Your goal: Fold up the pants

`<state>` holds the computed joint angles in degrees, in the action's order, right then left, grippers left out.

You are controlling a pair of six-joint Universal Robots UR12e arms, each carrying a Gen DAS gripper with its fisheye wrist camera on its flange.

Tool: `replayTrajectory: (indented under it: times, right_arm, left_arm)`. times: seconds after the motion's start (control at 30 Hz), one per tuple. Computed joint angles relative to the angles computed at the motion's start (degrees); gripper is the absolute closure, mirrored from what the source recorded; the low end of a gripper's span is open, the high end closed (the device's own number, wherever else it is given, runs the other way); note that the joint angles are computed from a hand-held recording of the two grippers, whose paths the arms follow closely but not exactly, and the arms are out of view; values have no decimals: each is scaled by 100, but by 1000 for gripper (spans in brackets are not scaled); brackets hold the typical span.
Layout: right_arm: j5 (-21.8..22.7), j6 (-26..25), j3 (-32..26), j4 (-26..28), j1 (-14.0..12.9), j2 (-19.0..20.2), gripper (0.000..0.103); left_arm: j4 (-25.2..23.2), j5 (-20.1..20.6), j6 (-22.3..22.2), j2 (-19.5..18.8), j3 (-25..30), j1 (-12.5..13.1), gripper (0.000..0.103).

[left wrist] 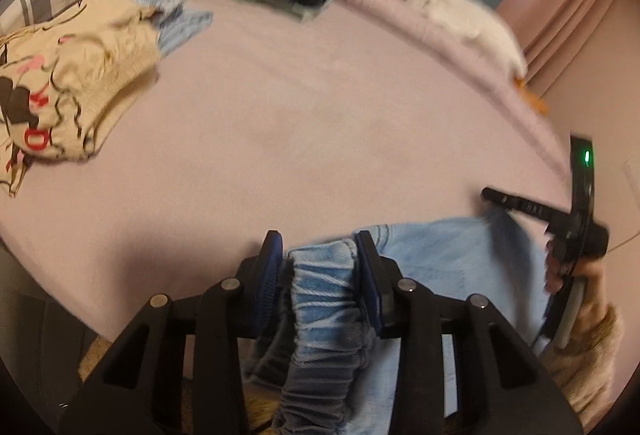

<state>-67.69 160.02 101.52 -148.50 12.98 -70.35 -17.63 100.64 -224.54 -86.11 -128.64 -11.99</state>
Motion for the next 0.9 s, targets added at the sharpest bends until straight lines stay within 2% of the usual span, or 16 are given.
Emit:
replayTrajectory:
  times: [0.07,0.13,0.23,0.3,0.43,0.57,0.6,0.67,0.7,0.73,0.8,0.9]
  right_arm:
    - [-145,44,-82,146,94,170,102]
    - [-77,145,-22,-104,89,190,102]
    - [-222,88,-30,-90,139,181,102]
    - [-228,58,-59,-61,144,194,102]
    - [75,101,-49,-30,50,204,102]
    - [218,218,-37,118,-50,94,100]
    - [172,215,-5,69,-59,39,95]
    - [65,119,138,-287,-75,-108,69]
    - [57,62,207,-431,-94,-174,41]
    - [110,22,293,-610,-128,-254,29]
    - [243,-18,347,-689,-181,-314,29]
    - [459,-116,284,-190,-238,-321,29]
  left_arm:
    - [-102,269,211,-56,37,-121,65]
    - [-216,355,293,-50,70,-157,64]
    - [-338,335,243,-51,89,-105,60]
    - [-398,461,198,-68,107,-140,58]
    - [-470,645,-228,-70,123,-218,57]
    - [-437,549,-282,14,95,-213,59]
    - [-401,514,-328,61,68,-209,61]
    - [-378,572,-473,118,57,-263,65]
    - [-337,637,-461,122,60,-318,65]
    - [-362,738,-373,103,92,-376,65]
    - [-536,836,-327,71,150,-428,65]
    - [-502,738,-434,56,100,-370,65]
